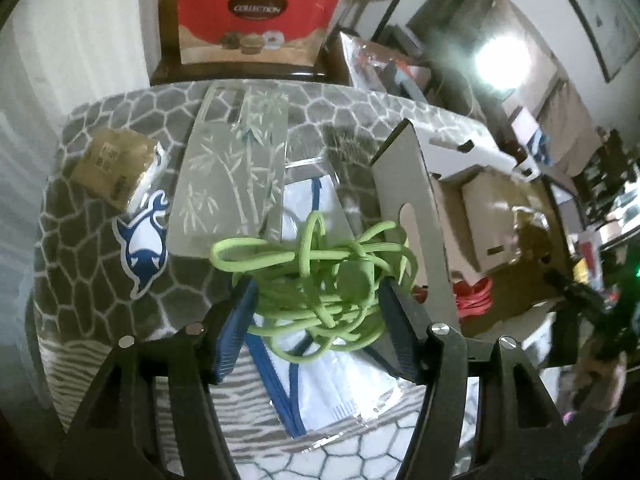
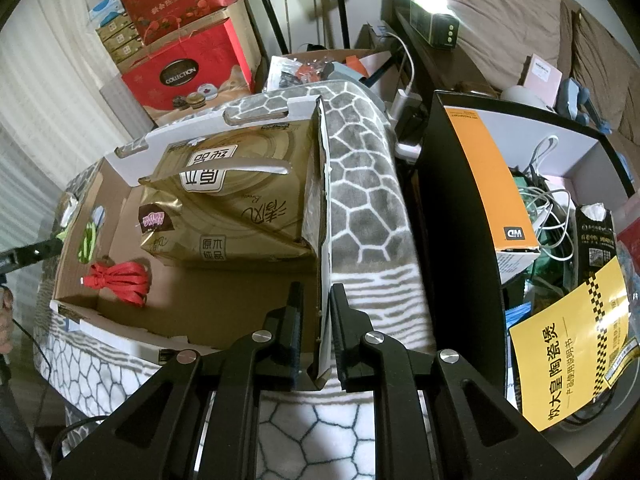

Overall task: Organize objects
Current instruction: 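Grasp the lime-green coiled cable with the left tool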

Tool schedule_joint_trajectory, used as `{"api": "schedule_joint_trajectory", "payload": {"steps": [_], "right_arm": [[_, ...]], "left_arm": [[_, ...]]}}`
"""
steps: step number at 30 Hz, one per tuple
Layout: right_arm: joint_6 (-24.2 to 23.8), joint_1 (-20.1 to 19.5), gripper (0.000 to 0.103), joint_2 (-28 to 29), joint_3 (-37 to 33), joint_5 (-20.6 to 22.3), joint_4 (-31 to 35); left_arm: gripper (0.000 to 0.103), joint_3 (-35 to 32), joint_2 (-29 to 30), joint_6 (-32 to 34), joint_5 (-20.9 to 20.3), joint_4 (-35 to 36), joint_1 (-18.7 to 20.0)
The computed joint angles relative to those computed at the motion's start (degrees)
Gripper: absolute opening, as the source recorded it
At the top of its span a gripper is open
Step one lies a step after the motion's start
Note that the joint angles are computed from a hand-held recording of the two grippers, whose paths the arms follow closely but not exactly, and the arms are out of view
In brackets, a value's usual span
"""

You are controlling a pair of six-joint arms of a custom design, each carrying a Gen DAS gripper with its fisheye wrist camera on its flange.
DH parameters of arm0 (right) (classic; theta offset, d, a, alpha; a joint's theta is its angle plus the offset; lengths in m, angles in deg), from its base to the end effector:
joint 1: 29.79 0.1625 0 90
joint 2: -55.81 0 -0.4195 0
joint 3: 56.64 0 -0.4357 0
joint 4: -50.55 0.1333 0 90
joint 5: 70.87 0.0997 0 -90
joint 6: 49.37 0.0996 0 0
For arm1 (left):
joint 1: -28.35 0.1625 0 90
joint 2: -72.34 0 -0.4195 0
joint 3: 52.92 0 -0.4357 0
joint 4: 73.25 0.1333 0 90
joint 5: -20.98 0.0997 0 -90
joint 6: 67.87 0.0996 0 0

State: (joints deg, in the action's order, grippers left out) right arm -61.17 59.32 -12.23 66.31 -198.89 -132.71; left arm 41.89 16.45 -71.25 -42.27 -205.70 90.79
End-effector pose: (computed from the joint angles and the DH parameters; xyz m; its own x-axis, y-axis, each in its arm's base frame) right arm 0.0636 -0.5353 0.1954 -0.7677 0.2257 0.5997 -0.1479 0.8482 -0.5086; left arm -0.1563 -0.6846 0.1535 -0.8303 0.3357 -0.4448 0.4136 0.9062 -0.0880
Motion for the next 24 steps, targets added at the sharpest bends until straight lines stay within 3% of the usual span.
{"api": "schedule_joint_trajectory", "payload": {"steps": [7,10,11,12,13,14,15,18,24], "right_arm": [[0.0,-0.1,0.015,-0.1,0.0,0.2,0.0],[0.0,-0.1,0.015,-0.1,0.0,0.1,0.0],[-0.1,-0.1,0.015,-0.1,0.1,0.1,0.0],[-0.1,-0.1,0.015,-0.1,0.1,0.1,0.0],[-0.2,-0.2,0.015,-0.1,0.1,0.2,-0.1],[0.0,-0.1,0.015,-0.2,0.1,0.3,0.1],[0.0,-0.1,0.015,-0.1,0.1,0.2,0.1],[0.1,-0.1,0.015,-0.1,0.0,0.2,0.1],[0.0,-0.1,0.015,-0.1,0.0,0.2,0.1]], "left_arm": [[0.07,2.0,1.4,2.7,6.5,-2.6,-2.5],[0.07,3.5,2.3,4.6,10.4,-5.0,-3.6],[0.067,4.3,2.5,5.6,11.9,-6.7,-4.1],[0.054,5.0,2.7,6.5,13.4,-8.0,-4.5],[0.033,5.4,2.6,7.4,13.2,-8.7,-4.7],[0.019,4.9,2.4,7.0,10.7,-6.9,-4.3],[0.014,4.4,2.5,6.0,8.9,-5.1,-3.8],[0.014,5.6,2.3,7.4,9.4,-7.7,-4.2],[0.013,5.8,-0.1,6.4,5.4,-8.6,-3.6]]}}
